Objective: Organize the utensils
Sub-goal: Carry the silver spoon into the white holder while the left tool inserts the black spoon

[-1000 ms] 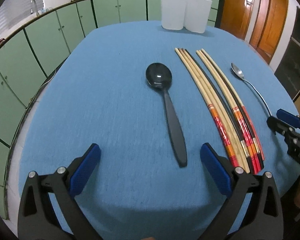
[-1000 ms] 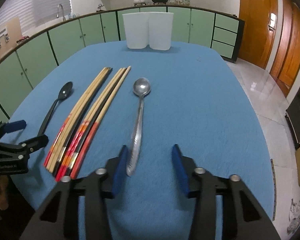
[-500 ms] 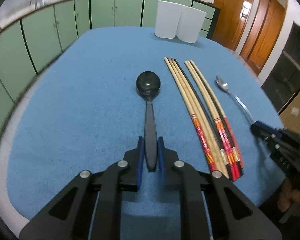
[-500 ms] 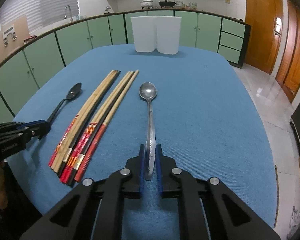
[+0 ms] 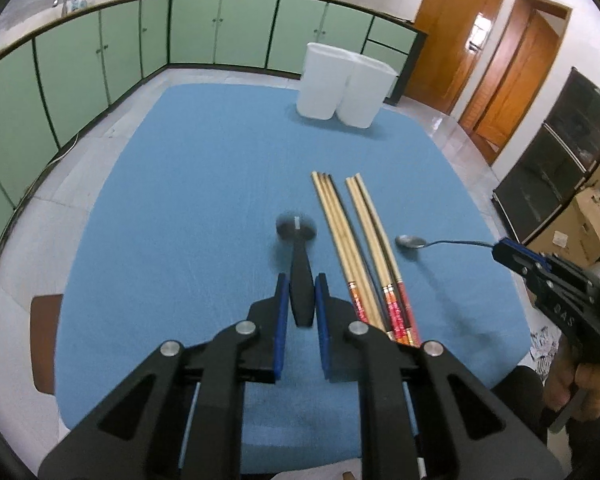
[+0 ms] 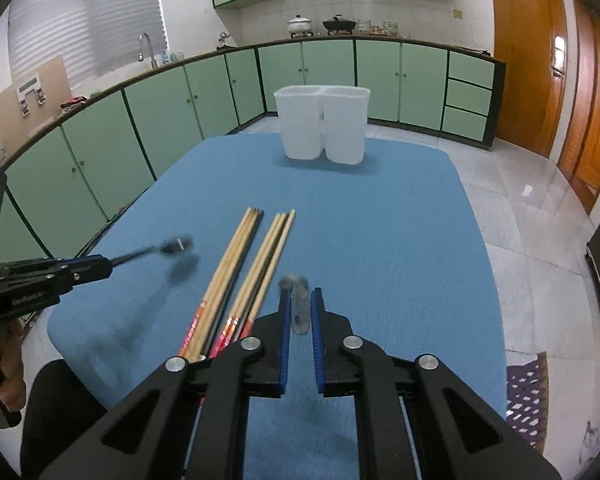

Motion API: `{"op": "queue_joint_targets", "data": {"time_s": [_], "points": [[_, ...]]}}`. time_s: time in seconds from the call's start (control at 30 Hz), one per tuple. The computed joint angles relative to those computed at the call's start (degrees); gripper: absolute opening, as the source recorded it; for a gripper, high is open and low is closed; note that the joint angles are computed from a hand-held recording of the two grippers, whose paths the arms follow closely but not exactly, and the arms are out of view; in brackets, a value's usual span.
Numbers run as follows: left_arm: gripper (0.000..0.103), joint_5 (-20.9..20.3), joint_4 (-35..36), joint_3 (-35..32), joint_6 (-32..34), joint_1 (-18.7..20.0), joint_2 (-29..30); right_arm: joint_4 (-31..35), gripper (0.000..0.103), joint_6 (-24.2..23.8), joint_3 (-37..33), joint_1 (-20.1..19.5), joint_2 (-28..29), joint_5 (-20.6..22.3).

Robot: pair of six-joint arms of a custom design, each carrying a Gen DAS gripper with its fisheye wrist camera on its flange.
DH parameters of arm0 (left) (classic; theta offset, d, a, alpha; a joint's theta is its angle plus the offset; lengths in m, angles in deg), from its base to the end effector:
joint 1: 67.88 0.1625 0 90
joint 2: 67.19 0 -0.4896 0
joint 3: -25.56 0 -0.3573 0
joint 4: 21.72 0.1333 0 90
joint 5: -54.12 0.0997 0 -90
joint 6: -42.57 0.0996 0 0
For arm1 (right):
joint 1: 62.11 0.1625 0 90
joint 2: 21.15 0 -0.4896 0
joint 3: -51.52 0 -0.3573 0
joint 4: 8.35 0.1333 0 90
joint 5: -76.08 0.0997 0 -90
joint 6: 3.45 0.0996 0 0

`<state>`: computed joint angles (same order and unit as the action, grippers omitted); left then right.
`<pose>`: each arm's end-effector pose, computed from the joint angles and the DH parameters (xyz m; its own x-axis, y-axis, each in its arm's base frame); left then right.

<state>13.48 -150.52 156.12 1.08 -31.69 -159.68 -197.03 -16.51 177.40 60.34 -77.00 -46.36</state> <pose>-0.1676 -0.3815 0.3677 -0.8285 -0.0017 -0.5599 0.3446 0.7867 -0.5122 0.3489 -0.3999 0.2059 -0.7218 -0.3970 0.5669 -0.6508 0.6681 -0.3607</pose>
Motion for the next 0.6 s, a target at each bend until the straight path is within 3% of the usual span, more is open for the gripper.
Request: {"op": "queue_joint_targets", "data": {"time_s": [0.27, 0.43, 0.47, 0.6], "points": [[0.011, 0.96, 5.23, -3.95, 1.02, -2.02, -1.49, 6.16, 0.009, -0.67, -4.43, 1.38, -1.11, -1.09], [0.009, -0.99, 5.52, -7.05, 4.98, -0.8, 0.34, 10.81, 0.009, -0.08, -6.81, 1.52, -2.19, -0.65], [0.003, -1.24, 5.38, -7.86, 6.14, -0.45, 0.98, 12.22, 0.009, 0.1, -7.69, 1.52, -2.38, -0.51], [0.003, -2.42, 4.03, -11.39, 10.41, 1.2, 3.48, 16.75, 0.009, 0.81, -10.89, 1.57, -2.99, -0.13]]}}
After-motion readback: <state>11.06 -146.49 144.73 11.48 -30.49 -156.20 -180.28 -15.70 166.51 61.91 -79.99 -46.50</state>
